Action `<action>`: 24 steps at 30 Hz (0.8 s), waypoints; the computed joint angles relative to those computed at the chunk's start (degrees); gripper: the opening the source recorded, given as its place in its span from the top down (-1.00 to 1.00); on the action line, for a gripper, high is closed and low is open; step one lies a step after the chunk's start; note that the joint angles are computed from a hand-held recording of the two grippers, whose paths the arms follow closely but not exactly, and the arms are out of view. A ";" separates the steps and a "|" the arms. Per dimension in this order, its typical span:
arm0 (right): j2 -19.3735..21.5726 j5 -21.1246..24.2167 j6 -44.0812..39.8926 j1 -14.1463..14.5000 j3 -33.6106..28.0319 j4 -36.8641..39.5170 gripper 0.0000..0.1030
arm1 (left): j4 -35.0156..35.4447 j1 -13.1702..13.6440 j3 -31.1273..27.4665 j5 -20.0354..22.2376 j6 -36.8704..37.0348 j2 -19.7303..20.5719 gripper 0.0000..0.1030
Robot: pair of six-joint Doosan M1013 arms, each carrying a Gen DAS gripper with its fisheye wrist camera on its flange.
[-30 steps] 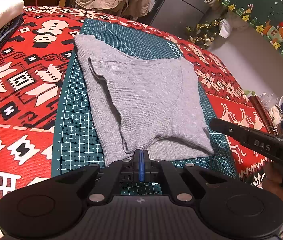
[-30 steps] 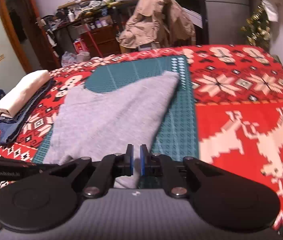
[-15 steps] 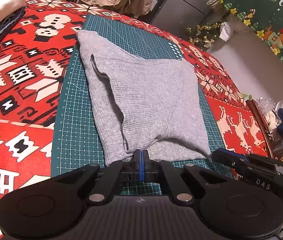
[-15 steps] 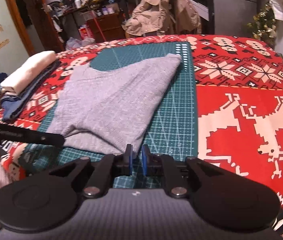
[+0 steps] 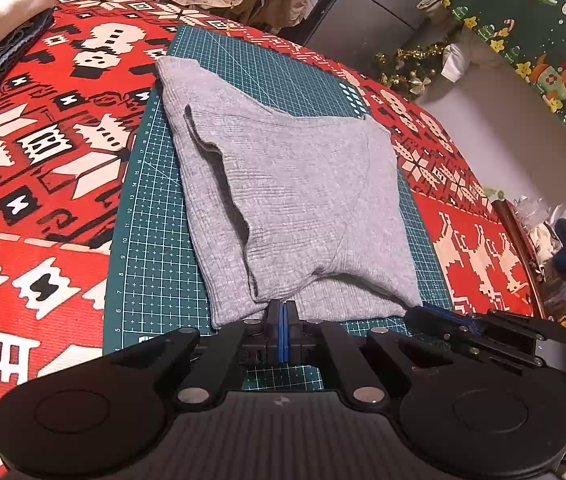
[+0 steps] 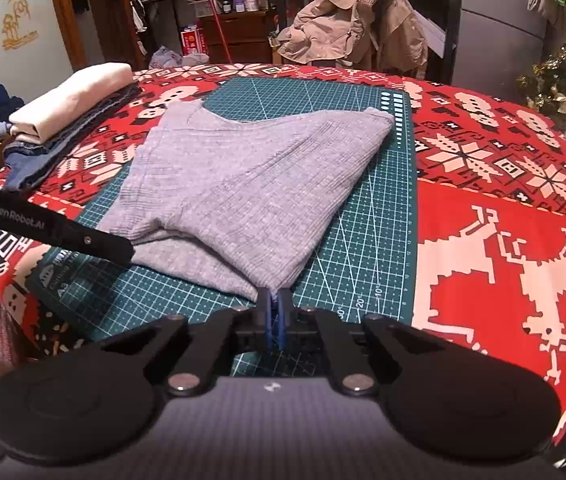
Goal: Fold clothes
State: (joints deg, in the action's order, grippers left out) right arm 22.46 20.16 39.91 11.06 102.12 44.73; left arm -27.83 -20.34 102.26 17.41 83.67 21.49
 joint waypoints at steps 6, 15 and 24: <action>0.25 8.52 4.67 -2.71 -0.61 8.99 0.98 | -0.77 0.17 0.01 0.19 0.40 0.00 0.95; -0.05 9.11 6.05 -3.75 0.30 10.82 0.97 | 7.29 0.05 0.29 0.95 -6.61 -0.93 0.96; -0.29 9.76 6.25 -4.26 0.47 10.13 0.98 | 28.60 -0.36 2.21 1.22 -25.81 -3.54 0.67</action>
